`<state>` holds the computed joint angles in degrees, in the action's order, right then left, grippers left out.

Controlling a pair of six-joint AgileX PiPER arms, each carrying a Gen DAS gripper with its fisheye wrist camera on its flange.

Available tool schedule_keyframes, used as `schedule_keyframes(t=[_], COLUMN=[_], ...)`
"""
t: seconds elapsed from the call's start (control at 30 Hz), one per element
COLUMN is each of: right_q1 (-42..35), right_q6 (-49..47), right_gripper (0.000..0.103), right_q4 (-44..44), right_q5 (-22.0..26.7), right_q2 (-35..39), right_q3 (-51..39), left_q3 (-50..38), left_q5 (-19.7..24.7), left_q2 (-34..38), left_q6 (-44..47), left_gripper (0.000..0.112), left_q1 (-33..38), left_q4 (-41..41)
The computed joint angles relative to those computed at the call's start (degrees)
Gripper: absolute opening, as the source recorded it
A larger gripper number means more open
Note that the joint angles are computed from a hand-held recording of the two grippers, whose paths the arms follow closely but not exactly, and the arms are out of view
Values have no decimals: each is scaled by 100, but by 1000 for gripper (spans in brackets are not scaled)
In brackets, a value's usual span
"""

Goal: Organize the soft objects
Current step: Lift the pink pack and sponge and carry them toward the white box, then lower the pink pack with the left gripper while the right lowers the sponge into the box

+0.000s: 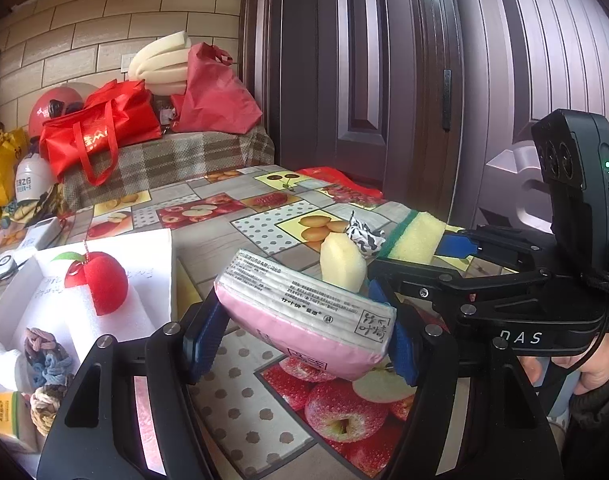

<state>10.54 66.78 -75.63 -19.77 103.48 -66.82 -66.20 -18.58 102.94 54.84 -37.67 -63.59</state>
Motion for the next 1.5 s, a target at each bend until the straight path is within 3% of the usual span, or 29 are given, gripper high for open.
schedule_keyframes(t=[0.7, 1.23, 1.5], right_q1=[265, 663, 964], right_q6=[-362, -794, 146], right_gripper=[58, 58, 58], right_q4=[379, 783, -174], right_q5=[67, 161, 126], right_q2=[-17, -66, 140], right_q3=[88, 157, -125], left_q3=[1000, 1909, 2117], left_q5=[-359, -734, -765], left_q2=[-661, -1258, -1397], left_q6=[-643, -1556, -1846], left_gripper=[70, 70, 70], left_q1=[220, 900, 1266], left_q4=[687, 1336, 1514])
